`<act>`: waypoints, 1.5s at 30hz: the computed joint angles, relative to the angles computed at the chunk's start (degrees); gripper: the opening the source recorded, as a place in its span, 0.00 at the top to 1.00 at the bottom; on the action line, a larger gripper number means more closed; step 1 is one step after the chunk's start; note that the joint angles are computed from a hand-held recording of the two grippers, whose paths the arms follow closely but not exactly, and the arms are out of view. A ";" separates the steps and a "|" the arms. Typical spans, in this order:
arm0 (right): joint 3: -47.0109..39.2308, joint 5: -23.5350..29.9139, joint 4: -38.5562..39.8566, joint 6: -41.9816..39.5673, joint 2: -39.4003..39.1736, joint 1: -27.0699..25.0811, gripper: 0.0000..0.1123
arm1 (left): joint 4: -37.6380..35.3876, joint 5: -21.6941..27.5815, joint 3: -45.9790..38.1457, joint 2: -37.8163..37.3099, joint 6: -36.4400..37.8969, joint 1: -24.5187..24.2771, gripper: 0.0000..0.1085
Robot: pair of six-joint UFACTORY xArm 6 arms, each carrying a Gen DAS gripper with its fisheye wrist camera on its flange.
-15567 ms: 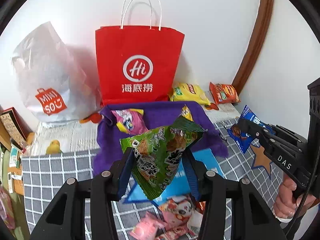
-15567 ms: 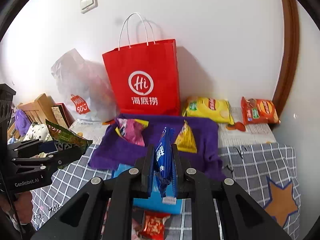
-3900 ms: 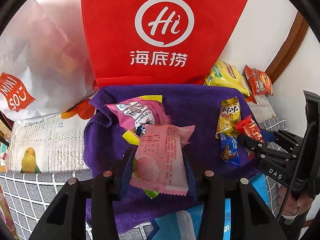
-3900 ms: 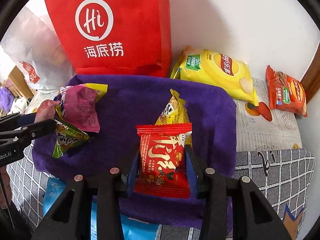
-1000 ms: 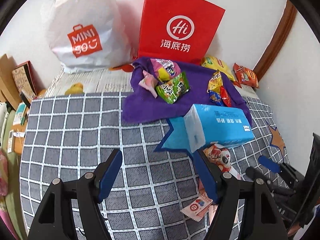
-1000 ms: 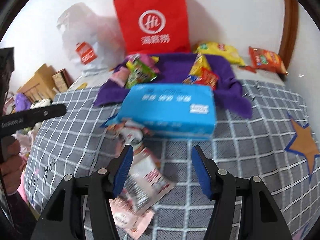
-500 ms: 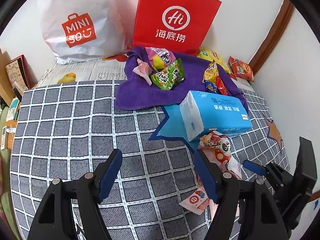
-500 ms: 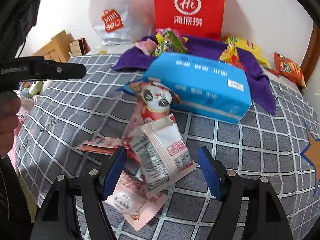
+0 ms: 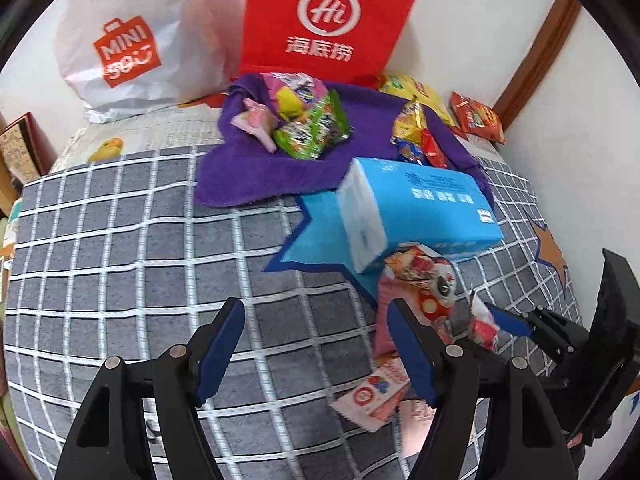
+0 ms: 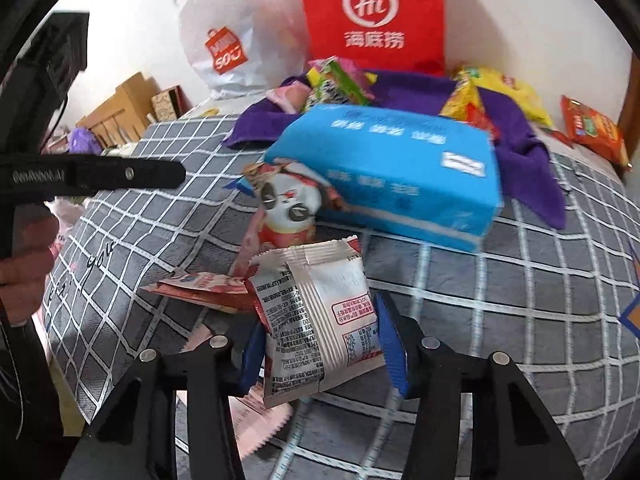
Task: Organize snacks
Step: 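Grasp the white snack bag with the right tool while the left tool grasps the panda-print pink bag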
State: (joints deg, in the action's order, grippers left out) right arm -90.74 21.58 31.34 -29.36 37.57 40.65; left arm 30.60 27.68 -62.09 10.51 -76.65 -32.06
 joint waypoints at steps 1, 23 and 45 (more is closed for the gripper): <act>0.48 -0.30 0.11 0.19 -0.38 -0.29 0.56 | -0.29 -0.54 -0.58 0.69 0.35 -0.21 0.34; -0.16 -8.60 -18.76 25.27 4.34 -6.08 0.48 | -2.86 3.28 -18.03 17.38 3.23 -3.03 0.26; 6.87 -8.80 -24.24 27.95 -1.85 -5.95 0.53 | 3.03 -3.25 -4.84 5.52 -3.62 -2.51 0.56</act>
